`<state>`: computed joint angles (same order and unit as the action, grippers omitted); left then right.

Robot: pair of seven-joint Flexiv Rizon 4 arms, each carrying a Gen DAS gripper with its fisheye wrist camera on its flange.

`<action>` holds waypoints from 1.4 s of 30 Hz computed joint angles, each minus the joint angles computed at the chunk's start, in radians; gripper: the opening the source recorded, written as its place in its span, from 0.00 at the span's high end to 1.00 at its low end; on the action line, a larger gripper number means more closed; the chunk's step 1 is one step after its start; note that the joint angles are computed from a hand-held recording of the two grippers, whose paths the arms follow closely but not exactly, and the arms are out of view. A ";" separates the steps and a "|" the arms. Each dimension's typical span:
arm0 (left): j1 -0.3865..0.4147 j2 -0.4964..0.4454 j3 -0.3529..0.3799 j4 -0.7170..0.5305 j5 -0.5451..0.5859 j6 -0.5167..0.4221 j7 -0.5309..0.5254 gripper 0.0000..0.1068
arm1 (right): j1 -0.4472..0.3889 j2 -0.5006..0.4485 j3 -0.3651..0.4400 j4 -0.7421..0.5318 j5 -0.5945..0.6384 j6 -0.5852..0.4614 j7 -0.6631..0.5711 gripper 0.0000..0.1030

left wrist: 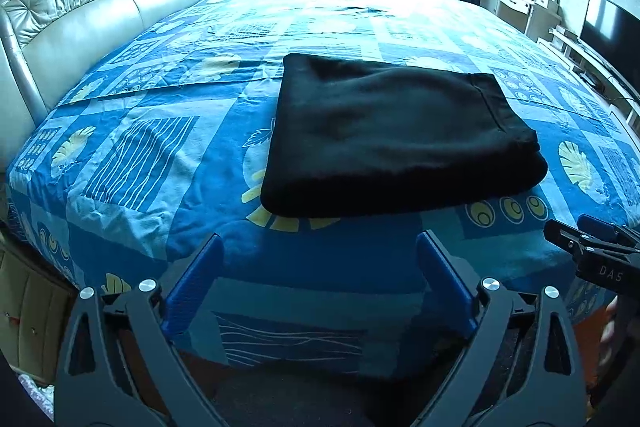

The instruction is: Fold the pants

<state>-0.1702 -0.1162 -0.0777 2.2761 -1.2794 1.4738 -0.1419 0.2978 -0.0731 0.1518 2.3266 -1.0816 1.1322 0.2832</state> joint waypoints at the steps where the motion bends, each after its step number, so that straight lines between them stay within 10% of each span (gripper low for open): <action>1: 0.002 0.000 0.004 0.001 0.017 -0.005 -0.013 0.10 | 0.000 -0.001 0.001 0.000 0.002 0.001 -0.001 0.19; 42: 0.009 0.017 0.011 0.004 0.040 -0.038 -0.055 0.10 | 0.026 -0.021 0.001 -0.011 0.043 0.017 -0.058 0.19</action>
